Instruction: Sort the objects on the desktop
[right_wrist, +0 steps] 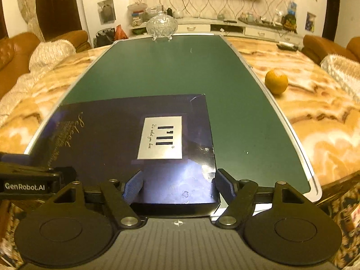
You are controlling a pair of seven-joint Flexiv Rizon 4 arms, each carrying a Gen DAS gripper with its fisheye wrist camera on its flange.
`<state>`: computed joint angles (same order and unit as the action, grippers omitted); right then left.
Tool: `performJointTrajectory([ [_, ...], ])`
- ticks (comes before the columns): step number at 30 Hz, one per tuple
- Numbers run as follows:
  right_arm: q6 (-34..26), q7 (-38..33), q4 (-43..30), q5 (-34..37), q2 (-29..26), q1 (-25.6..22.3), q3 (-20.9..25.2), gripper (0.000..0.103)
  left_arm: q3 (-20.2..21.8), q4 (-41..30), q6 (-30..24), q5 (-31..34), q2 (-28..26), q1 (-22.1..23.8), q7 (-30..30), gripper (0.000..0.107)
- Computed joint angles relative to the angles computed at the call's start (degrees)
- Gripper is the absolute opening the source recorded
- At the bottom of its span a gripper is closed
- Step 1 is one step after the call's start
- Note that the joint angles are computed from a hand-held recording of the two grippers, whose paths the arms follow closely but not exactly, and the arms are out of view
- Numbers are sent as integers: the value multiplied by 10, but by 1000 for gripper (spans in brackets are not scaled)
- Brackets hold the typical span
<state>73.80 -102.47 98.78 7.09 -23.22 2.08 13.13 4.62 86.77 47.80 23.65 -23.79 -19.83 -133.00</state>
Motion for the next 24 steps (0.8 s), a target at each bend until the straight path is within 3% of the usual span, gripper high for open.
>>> performJointTrajectory([
  [10,15,-4,11,5,2,-7,13,79,6,0,1,17,-1,-9,-30,103],
  [14,-23,-26,-3,61,12,-34,41,92,7,3,-13,21,5,-13,-47,103],
  [18,-28,-8,22,73,43,-17,17,103,7,9,-57,28,23,-20,-75,103],
  [24,-59,30,72,55,105,6,-14,103,-17,20,-163,37,60,-25,-87,103],
])
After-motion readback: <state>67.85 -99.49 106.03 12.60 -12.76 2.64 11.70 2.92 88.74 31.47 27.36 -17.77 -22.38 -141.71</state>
